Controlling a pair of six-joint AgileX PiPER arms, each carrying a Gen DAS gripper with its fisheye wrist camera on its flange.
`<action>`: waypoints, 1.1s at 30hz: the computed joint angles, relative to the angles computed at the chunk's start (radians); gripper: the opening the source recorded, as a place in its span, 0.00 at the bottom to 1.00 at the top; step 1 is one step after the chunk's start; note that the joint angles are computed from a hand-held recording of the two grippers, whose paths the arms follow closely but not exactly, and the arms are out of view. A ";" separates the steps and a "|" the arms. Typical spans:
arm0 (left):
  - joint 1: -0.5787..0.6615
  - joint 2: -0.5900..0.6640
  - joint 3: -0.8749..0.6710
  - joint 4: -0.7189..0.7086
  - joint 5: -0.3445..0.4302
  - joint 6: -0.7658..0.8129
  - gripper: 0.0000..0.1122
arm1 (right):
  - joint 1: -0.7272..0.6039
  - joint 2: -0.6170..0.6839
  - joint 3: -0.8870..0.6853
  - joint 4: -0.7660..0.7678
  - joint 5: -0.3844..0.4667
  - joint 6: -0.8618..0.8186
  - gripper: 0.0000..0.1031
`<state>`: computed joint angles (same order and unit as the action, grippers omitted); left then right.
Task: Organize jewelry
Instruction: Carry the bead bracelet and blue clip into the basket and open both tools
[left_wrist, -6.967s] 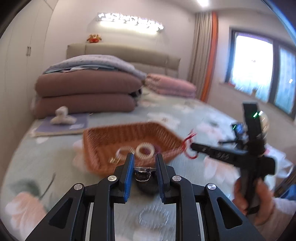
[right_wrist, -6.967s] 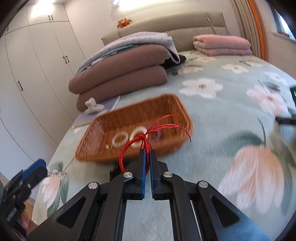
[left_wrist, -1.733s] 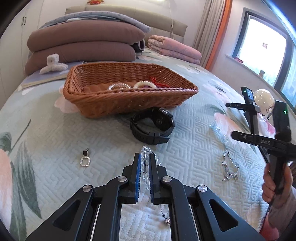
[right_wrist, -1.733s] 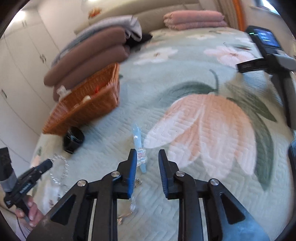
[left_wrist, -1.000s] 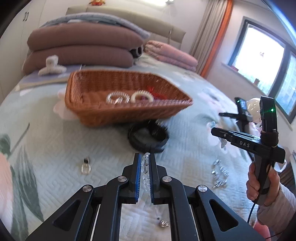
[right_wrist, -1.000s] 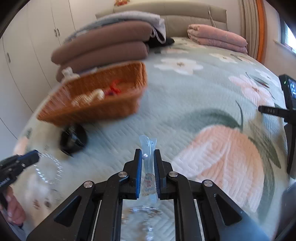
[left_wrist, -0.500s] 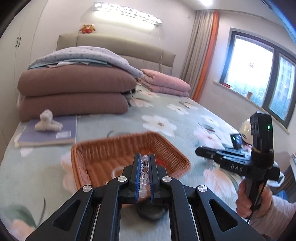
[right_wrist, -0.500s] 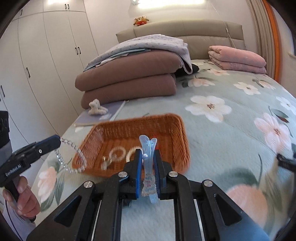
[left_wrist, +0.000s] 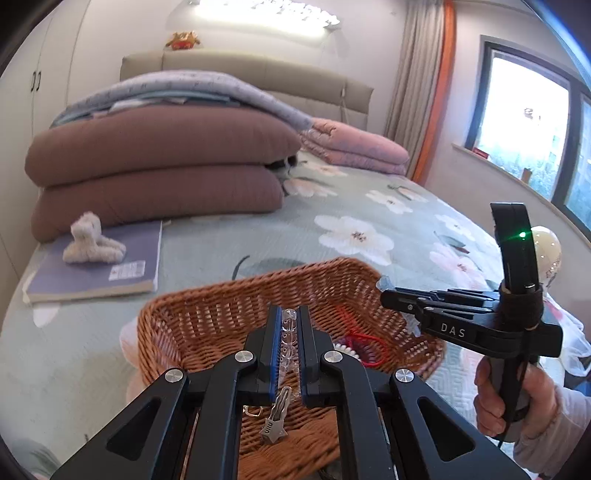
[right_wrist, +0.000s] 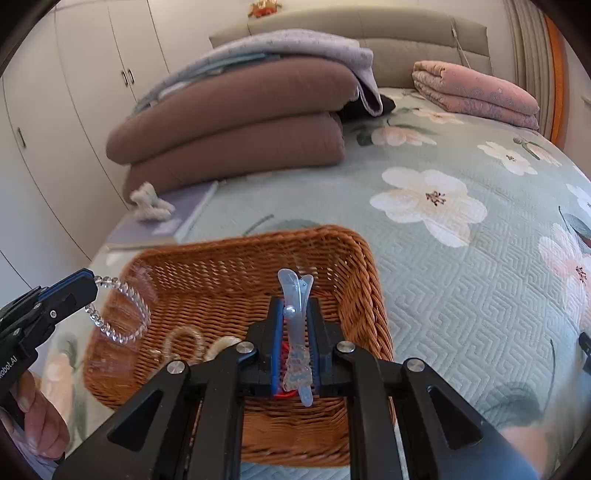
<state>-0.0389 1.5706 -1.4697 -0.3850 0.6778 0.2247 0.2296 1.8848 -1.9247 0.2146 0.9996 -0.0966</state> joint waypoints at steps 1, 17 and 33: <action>-0.001 0.008 0.009 0.001 -0.011 -0.006 0.07 | -0.004 0.005 0.001 -0.001 0.000 -0.002 0.14; -0.001 0.013 0.048 -0.025 -0.001 0.002 0.18 | -0.022 0.000 0.054 0.042 -0.027 -0.020 0.15; 0.369 -0.408 0.229 -0.363 0.267 0.234 0.39 | -0.150 -0.433 0.411 0.339 -0.079 -0.182 0.34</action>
<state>0.3301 1.1629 -1.2410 -0.7480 0.9446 0.4583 0.0793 1.4517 -1.5142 0.5532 0.9203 -0.2786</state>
